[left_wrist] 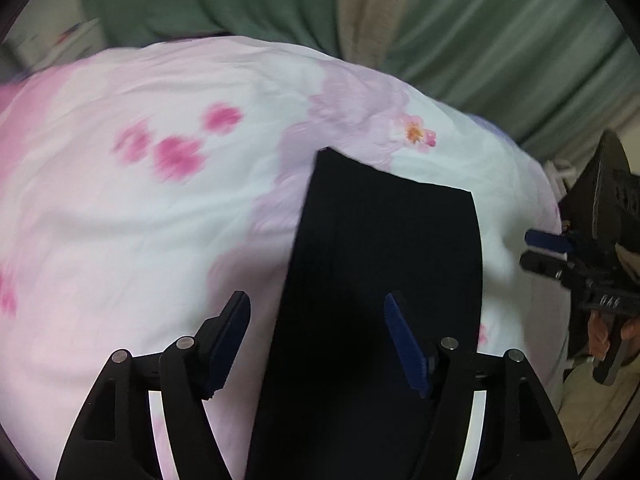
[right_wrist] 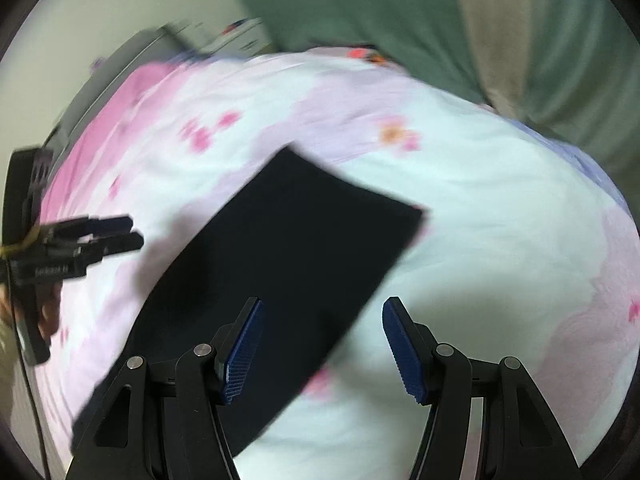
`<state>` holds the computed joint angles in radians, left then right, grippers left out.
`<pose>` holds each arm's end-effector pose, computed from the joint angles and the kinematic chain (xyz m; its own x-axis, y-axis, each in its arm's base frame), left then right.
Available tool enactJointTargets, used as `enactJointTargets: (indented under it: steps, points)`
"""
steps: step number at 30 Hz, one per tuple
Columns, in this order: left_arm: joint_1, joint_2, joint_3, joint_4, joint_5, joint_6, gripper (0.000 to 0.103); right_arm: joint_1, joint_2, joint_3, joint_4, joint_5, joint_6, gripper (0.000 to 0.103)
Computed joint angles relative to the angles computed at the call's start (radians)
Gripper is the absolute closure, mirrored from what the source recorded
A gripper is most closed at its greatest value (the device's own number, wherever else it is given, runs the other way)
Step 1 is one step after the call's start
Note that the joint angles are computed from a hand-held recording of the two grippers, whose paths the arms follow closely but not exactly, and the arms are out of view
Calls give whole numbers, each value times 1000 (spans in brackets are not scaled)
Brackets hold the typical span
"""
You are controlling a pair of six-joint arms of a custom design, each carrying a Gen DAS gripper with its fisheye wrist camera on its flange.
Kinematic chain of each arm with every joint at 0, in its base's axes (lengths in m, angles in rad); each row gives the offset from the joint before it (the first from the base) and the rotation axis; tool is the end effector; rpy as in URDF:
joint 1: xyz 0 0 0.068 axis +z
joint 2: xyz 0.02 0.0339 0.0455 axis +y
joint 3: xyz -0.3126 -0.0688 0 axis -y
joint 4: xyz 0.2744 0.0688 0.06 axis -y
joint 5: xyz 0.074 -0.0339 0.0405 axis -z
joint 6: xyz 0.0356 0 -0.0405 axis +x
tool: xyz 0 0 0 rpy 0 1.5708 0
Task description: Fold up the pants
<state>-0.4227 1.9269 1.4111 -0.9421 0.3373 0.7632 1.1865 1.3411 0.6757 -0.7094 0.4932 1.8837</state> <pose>0.3685 -0.1787 0.2164 -0.3637 0.8789 -0.3087 0.9307 0.3291 -0.1598 0.0989 0.1997 0.1923 -0.6308 0.6754 -0.3819 0.5906 0.7372 0.3282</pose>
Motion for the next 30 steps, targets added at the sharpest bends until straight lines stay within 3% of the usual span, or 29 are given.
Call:
enactJointTargets:
  steps: [4, 10, 15, 23, 28, 29, 30]
  points:
    - [-101, 94, 73, 36, -75, -32, 31, -33, -103, -149, 75, 35, 67, 39]
    - [-167, 259, 230, 17, -107, -113, 30, -168, -101, -323, 387, -15, 6, 36]
    - [-183, 360, 344, -48, -106, -143, 30, -247, -43, -386, 573, -35, -73, 36]
    - [-213, 407, 390, -84, -55, -124, 31, -316, -2, -508, 873, -61, -140, 36]
    - [-224, 384, 335, -47, -84, -79, 55, -344, 101, -501, 968, -71, -223, 36]
    - [-219, 376, 328, -39, -91, -80, 69, -362, 129, -491, 985, -78, -252, 35]
    - [-215, 390, 355, -55, -85, -90, 76, -372, 139, -488, 992, -81, -270, 35]
